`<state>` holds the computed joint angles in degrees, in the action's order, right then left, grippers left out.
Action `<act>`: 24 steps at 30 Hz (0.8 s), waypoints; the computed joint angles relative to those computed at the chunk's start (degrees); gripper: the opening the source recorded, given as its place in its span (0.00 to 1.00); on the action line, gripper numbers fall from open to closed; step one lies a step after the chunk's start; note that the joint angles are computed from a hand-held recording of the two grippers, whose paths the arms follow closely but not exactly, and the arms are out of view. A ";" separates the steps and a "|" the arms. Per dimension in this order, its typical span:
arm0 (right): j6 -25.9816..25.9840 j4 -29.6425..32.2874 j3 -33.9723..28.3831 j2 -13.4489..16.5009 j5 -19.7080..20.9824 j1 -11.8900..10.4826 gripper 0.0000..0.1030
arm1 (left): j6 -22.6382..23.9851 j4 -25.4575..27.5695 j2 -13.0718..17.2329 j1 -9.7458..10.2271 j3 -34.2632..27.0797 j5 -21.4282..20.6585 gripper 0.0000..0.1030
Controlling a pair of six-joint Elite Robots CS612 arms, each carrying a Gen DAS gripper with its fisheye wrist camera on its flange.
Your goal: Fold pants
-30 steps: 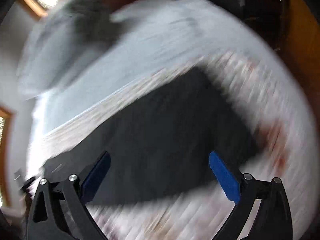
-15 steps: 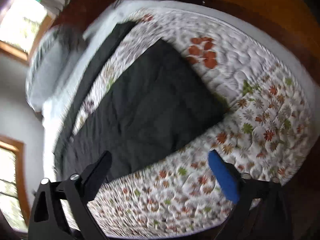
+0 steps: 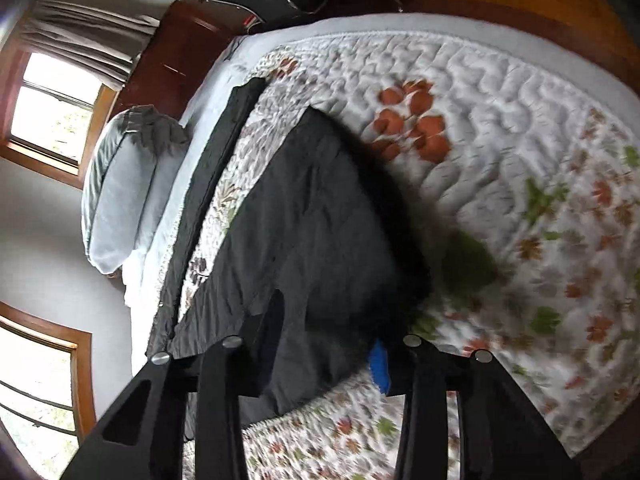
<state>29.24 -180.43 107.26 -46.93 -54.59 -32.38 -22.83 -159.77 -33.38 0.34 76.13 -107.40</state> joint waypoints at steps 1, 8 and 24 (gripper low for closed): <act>0.60 -1.20 -0.23 0.50 1.15 0.03 0.38 | -1.69 -0.01 0.43 0.45 -0.52 -1.41 0.97; -1.15 -1.27 -2.71 1.71 1.56 1.12 0.41 | -3.78 3.76 3.74 2.00 -6.05 -5.88 0.97; -3.30 -4.00 -0.69 1.67 3.65 0.32 0.10 | -2.54 -1.18 2.45 1.09 -2.85 1.72 0.14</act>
